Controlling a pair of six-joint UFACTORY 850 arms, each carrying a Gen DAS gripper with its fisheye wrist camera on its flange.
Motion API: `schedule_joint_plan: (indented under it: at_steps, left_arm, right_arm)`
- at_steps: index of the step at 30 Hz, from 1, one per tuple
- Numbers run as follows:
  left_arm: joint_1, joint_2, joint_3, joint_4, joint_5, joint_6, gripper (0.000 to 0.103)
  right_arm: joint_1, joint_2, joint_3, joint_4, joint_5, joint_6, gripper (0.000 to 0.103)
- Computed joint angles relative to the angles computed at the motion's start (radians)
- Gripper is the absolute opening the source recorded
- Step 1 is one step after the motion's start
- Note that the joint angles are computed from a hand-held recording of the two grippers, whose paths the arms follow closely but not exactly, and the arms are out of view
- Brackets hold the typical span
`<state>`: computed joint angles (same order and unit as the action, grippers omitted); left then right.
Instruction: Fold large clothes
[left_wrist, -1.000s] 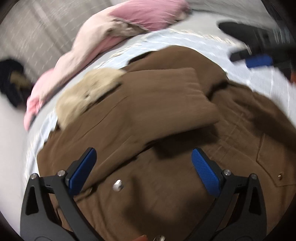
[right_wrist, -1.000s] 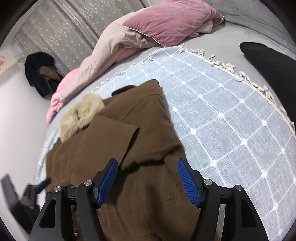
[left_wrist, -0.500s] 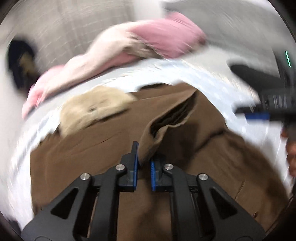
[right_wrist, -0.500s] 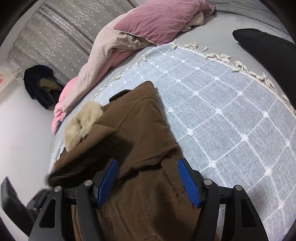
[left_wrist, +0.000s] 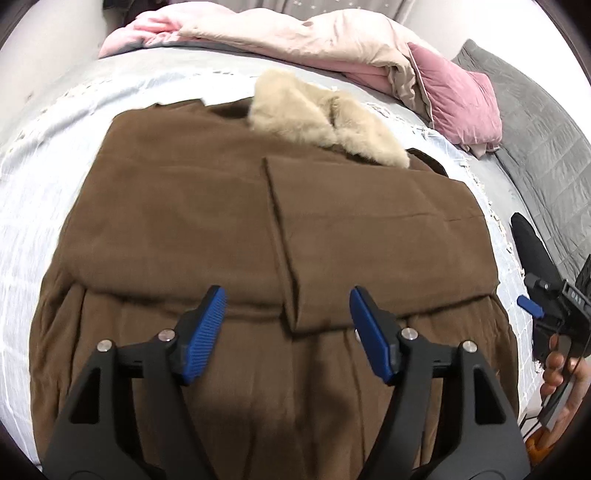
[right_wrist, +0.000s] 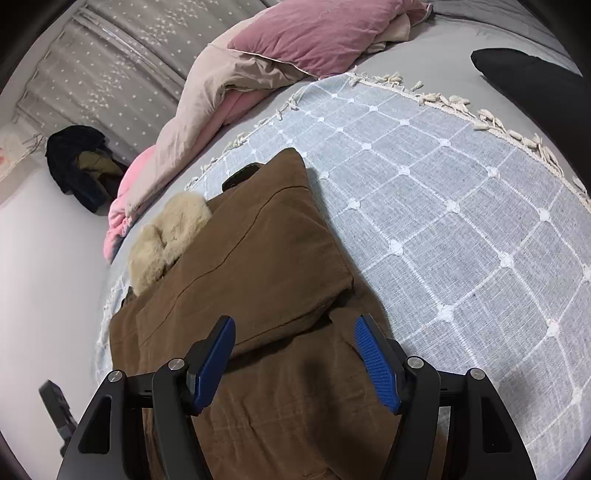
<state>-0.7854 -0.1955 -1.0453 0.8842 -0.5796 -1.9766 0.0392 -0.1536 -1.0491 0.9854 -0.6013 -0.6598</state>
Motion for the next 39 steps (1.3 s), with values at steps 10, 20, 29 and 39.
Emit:
schedule_joint_plan:
  at_steps: [10,20,29,39]
  left_arm:
    - [0.048,-0.111,-0.088,0.059,-0.04,-0.047,0.008]
    - [0.013,-0.081,-0.074,0.134,-0.201,-0.065,0.045]
    - [0.016,-0.237,-0.187,0.055,-0.13,0.213,0.07]
    - [-0.012,-0.142,-0.128,-0.087,-0.144,0.246,0.079]
  right_arm:
    - [-0.064,-0.002,-0.002,0.061,0.045,0.001,0.069]
    - [-0.034,-0.031,-0.025,-0.027,0.082,0.06,0.068]
    - [0.088,-0.06,-0.035,-0.27,0.118,0.144,0.069]
    - [0.03,-0.06,-0.029,-0.408,0.028,0.312,0.069]
